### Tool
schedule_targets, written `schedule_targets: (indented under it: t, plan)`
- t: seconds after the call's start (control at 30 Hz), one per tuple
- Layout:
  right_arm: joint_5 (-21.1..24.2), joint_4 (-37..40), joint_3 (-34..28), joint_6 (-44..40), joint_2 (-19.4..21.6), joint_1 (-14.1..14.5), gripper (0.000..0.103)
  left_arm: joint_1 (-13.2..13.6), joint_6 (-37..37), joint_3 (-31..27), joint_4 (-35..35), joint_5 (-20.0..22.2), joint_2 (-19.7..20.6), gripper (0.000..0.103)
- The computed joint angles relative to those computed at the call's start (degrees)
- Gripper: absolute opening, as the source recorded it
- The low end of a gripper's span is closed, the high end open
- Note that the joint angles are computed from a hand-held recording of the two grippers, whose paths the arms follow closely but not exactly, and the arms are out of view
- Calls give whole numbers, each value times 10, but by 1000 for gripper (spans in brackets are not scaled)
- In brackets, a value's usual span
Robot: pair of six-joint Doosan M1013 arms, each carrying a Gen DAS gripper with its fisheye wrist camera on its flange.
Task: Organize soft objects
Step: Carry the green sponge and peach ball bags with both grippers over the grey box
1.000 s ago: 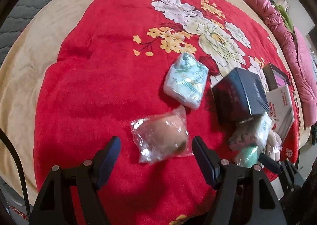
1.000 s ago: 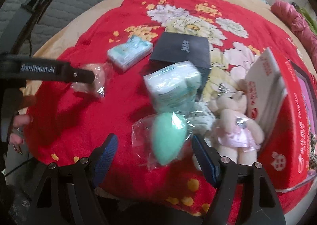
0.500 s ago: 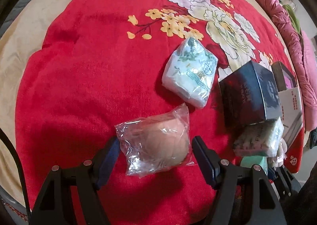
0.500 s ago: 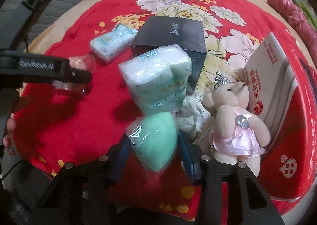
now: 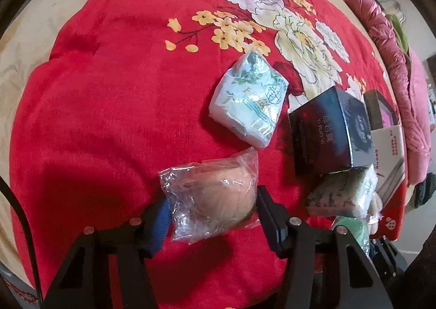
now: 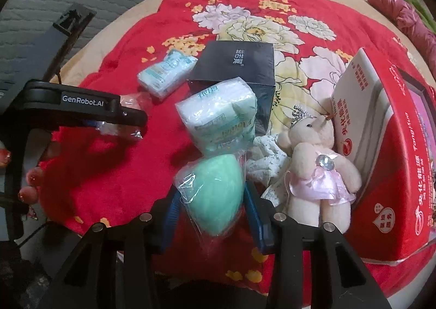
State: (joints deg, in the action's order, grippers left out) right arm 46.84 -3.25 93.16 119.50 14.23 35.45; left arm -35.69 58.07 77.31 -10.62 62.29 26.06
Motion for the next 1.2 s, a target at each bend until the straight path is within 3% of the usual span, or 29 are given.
schedule_targets:
  t: [0.63, 1.2]
  plan:
    - [-25, -12, 11, 29, -28, 0, 46, -16, -7, 9, 19, -9, -25, 57]
    - [-46, -70, 24, 85, -74, 0, 46, -52, -8, -12, 76, -13, -53, 57]
